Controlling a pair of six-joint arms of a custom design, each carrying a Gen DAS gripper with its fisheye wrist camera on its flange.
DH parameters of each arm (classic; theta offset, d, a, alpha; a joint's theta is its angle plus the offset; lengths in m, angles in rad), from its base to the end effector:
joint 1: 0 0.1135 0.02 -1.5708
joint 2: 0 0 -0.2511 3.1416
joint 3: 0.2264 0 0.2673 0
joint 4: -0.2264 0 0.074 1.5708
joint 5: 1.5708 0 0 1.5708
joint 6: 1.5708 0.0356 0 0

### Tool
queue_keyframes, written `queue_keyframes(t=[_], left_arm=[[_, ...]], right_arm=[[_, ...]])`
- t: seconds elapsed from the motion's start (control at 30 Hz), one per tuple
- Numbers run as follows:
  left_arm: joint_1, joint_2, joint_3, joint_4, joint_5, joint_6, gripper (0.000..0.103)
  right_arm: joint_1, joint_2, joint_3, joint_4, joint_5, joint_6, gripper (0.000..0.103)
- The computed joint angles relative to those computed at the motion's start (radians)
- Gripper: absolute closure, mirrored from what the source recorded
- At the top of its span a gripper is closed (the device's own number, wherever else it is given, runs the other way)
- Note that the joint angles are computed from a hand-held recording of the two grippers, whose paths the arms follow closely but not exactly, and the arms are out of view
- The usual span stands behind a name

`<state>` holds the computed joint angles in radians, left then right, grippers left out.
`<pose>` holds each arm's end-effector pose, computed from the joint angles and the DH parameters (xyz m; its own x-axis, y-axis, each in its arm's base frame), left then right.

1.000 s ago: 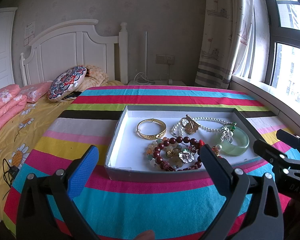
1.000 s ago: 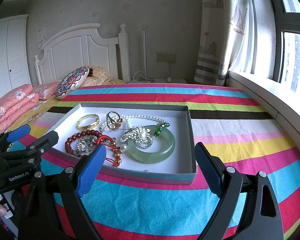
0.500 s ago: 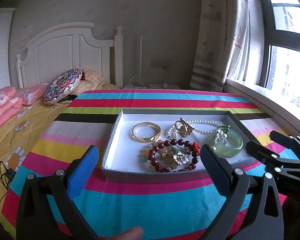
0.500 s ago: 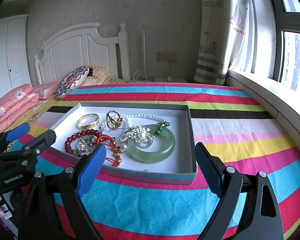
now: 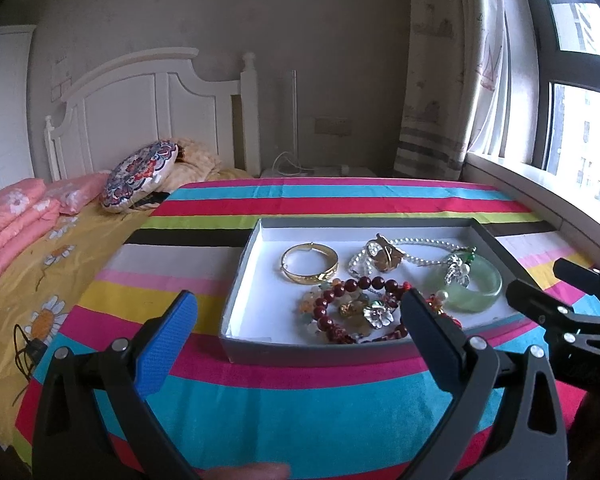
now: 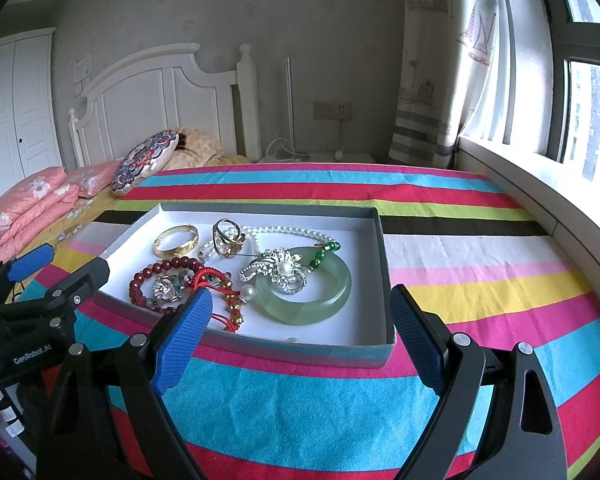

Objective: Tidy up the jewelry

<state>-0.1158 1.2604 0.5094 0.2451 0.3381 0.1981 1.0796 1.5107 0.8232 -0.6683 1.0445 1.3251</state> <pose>0.2656 -0.0428 0.1666 -0.3938 0.2327 -0.8893 0.4842 0.8748 0.0146 0.1516 0.2182 0.1554 -0.4573 0.1781 -0.8713 0.3604 0.9328 0.0015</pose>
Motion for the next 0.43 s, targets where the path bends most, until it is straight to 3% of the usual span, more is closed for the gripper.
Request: queue_keyframes(t=[0.1, 0.2, 0.33, 0.43], left_arm=[[0.006, 0.008, 0.013, -0.035, 0.014, 0.006, 0.003], [-0.015, -0.013, -0.005, -0.038, -0.047, 0.037, 0.003], [-0.003, 0.096, 0.198, -0.451, -0.026, 0.199, 0.003], [0.023, 0.164, 0.29, -0.619, -0.046, 0.231, 0.003]], right_arm=[[-0.006, -0.007, -0.007, 0.017, -0.009, -0.019, 0.017], [-0.015, -0.022, -0.016, 0.037, -0.027, -0.044, 0.017], [-0.013, -0.059, -0.014, 0.016, -0.098, -0.044, 0.017], [-0.008, -0.037, 0.053, -0.07, -0.258, -0.056, 0.017]])
